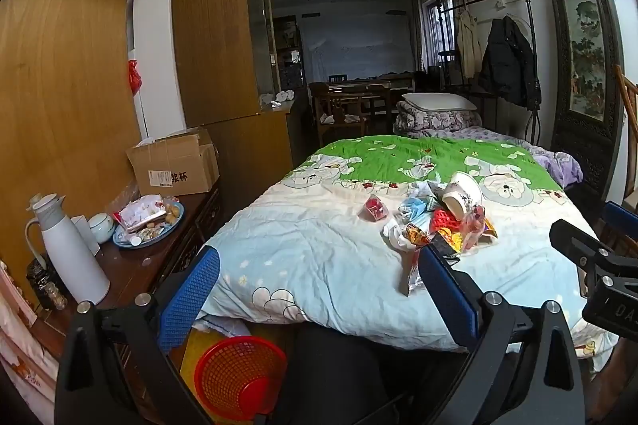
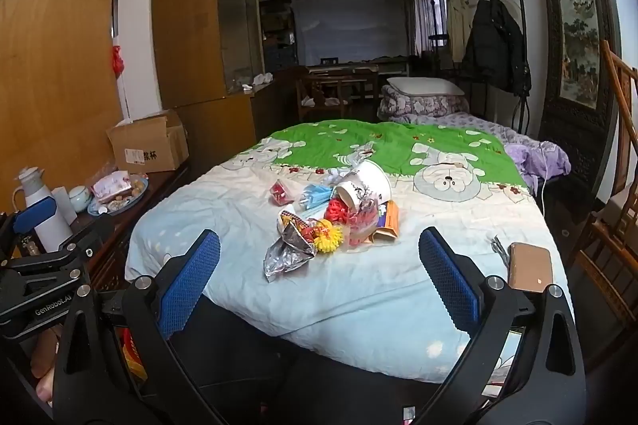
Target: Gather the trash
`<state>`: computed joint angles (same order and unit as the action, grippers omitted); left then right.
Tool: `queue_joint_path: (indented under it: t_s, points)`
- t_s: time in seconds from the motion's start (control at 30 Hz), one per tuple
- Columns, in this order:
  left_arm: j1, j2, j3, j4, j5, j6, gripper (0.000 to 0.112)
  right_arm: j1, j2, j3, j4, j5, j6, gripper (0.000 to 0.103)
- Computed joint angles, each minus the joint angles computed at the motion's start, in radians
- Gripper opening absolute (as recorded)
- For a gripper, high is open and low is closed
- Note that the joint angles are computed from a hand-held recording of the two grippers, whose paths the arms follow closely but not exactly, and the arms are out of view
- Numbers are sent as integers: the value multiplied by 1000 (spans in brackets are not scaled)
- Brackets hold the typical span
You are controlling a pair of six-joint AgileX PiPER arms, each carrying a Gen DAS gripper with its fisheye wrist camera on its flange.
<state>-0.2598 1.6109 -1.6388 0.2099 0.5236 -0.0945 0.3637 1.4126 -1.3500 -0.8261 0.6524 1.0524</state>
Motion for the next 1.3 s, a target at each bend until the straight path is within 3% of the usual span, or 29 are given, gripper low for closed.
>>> queue_joint_path:
  t_s: [1.3]
  points:
    - [14, 4, 0, 6, 6, 3, 97, 15, 2, 12, -27, -3, 38, 96]
